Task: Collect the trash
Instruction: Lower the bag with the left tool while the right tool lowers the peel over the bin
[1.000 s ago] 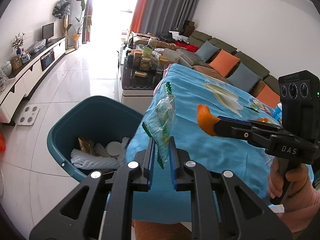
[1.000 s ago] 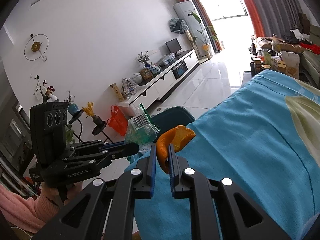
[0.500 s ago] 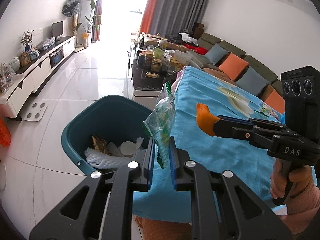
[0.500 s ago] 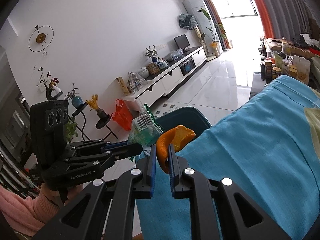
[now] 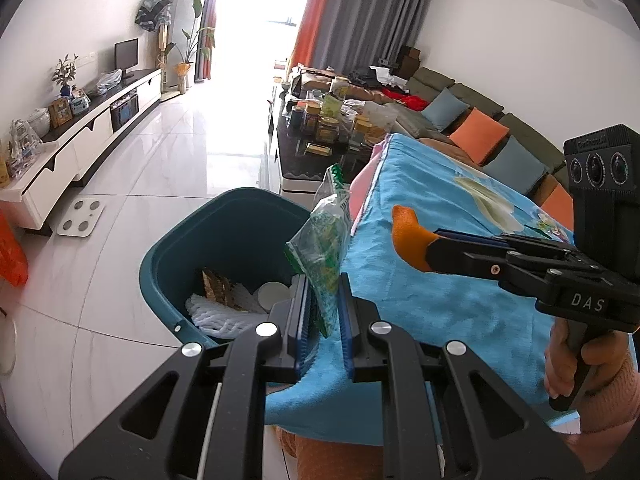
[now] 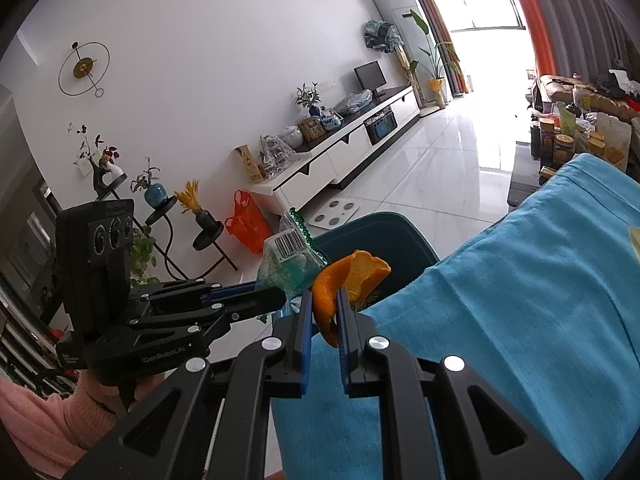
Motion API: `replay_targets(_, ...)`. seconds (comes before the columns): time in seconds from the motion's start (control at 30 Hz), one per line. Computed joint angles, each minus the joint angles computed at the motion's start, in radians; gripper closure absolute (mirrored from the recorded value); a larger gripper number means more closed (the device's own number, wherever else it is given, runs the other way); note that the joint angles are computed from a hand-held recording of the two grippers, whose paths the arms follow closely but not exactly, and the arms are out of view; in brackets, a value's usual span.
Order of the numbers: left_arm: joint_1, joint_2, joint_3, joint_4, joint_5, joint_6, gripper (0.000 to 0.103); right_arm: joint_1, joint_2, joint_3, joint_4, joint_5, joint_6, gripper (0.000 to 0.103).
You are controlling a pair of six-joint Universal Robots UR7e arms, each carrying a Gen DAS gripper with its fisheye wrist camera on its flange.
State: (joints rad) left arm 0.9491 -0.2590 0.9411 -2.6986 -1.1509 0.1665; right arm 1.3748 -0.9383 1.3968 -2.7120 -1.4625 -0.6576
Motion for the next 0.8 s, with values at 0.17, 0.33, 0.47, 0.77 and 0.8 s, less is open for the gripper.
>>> replay_targets(0.17,0.007,0.007,-0.018,0.009,0.012,-0.002,0.089,0.011,0.024,-0.032,0.020,-0.012,0.001,0.093)
replay_targets(0.33,0.014,0.020,-0.045,0.033,0.022,-0.010,0.088,0.020,0.057,-0.078,0.047,-0.026,0.012,0.093)
replay_targets(0.47,0.020,0.038,-0.078,0.062,0.033,-0.018,0.088,0.026,0.087,-0.123,0.076,-0.037,0.026,0.093)
replay_targets(0.77,0.041,0.090,-0.172,0.151,0.060,-0.058,0.087,0.038,0.164,-0.227,0.146,-0.099,0.061,0.092)
replay_targets(0.8,0.043,0.095,-0.181,0.160,0.064,-0.063,0.087,0.041,0.172,-0.237,0.154,-0.108,0.066,0.092)
